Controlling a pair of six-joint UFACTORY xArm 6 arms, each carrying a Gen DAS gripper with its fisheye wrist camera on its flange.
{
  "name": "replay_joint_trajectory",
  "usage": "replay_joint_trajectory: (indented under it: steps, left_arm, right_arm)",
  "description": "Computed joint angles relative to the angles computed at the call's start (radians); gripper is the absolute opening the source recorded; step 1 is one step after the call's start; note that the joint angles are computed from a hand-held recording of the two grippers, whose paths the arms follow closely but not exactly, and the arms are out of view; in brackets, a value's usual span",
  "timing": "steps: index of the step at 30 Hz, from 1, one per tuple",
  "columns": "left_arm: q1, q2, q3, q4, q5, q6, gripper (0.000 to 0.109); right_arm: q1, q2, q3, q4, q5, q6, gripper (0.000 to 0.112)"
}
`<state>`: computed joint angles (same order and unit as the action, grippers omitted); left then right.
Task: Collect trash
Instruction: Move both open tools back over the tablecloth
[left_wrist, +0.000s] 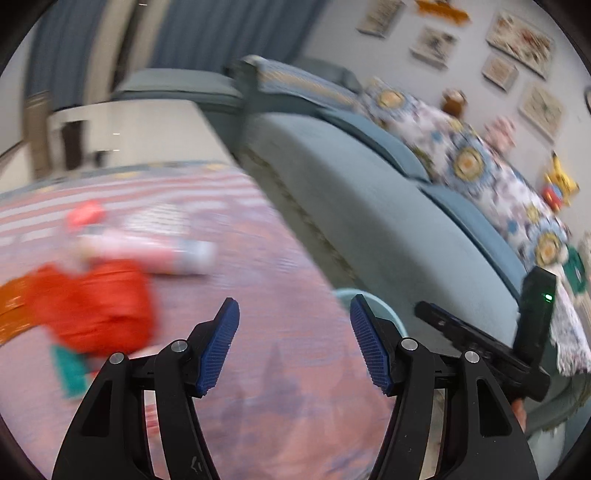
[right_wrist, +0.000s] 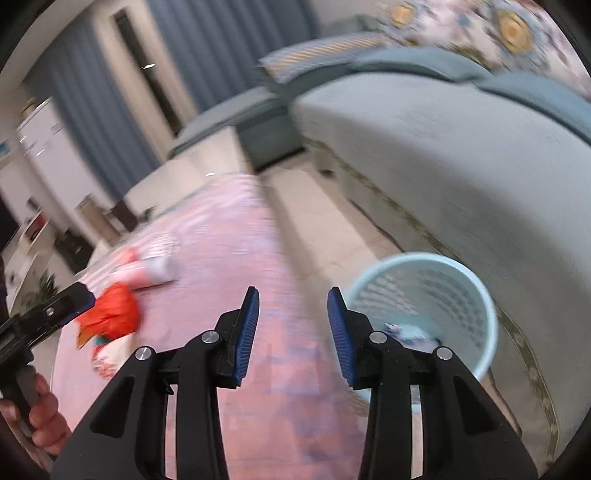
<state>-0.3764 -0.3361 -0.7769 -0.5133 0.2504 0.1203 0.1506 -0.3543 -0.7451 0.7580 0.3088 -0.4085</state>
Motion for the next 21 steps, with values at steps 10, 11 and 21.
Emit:
replay_joint_trajectory:
  steps: [10,11,21]
  left_arm:
    - [0.422,-0.201,0.157,0.201,0.09,-0.127,0.061]
    - [0.45,-0.196,0.157,0.194,0.09,-0.112,0.061]
    - [0.596,-0.021,0.108,0.134,0.1,0.037,0.076]
  right_arm:
    - [0.3,0.162,-0.203,-0.214,-0.039,0.138,0.057]
    - [0.32,0.2,-0.242,-0.22,-0.034,0.138,0.057]
    - [0.408,0.484,-0.496,-0.45,0.046,0.347,0.076]
